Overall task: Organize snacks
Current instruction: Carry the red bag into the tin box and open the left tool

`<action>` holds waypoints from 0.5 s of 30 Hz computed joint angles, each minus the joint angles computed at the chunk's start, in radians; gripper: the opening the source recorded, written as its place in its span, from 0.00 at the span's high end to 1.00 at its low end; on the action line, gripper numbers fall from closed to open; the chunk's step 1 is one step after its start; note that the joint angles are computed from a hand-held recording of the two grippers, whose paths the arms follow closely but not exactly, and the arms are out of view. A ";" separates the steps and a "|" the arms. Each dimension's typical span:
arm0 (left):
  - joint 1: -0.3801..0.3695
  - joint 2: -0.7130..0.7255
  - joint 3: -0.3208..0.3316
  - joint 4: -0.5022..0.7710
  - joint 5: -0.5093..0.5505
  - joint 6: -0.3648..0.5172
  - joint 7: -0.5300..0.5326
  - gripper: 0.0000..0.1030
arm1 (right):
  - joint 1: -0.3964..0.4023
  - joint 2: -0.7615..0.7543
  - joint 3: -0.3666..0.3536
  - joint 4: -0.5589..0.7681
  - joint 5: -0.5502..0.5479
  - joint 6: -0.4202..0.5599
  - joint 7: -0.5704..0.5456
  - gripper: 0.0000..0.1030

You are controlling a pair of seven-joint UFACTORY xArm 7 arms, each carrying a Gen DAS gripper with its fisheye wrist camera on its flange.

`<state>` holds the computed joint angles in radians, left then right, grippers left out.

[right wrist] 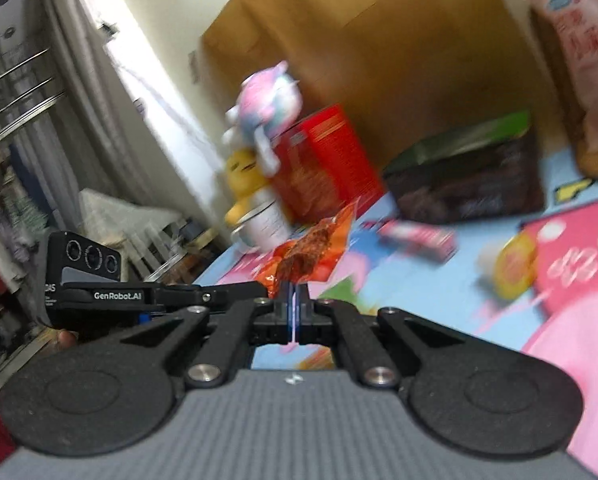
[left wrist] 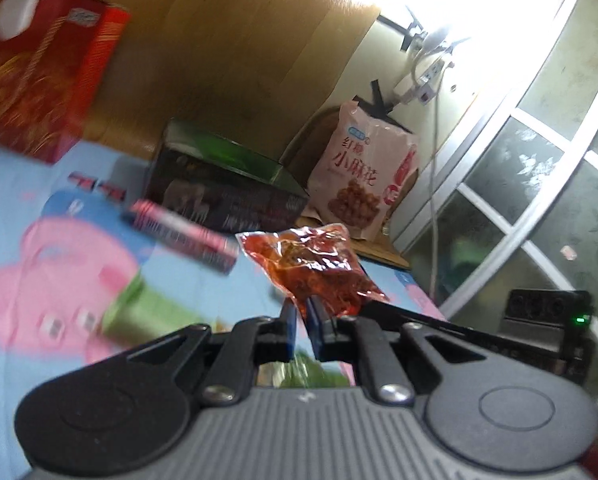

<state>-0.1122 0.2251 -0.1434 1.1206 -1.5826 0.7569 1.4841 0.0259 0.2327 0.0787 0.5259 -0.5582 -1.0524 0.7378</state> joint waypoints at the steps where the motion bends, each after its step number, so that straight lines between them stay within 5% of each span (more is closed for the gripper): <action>1: -0.019 0.047 -0.007 0.068 0.026 -0.030 -0.024 0.93 | -0.008 0.009 -0.009 0.025 0.001 0.021 0.003 0.97; 8: -0.108 0.379 -0.049 0.543 0.294 -0.186 -0.286 0.93 | -0.101 0.130 -0.024 0.276 -0.034 0.157 0.081 0.97; 15: -0.231 0.657 0.026 0.943 0.600 -0.273 -0.664 0.87 | -0.120 0.243 -0.008 0.478 0.004 0.308 0.055 0.91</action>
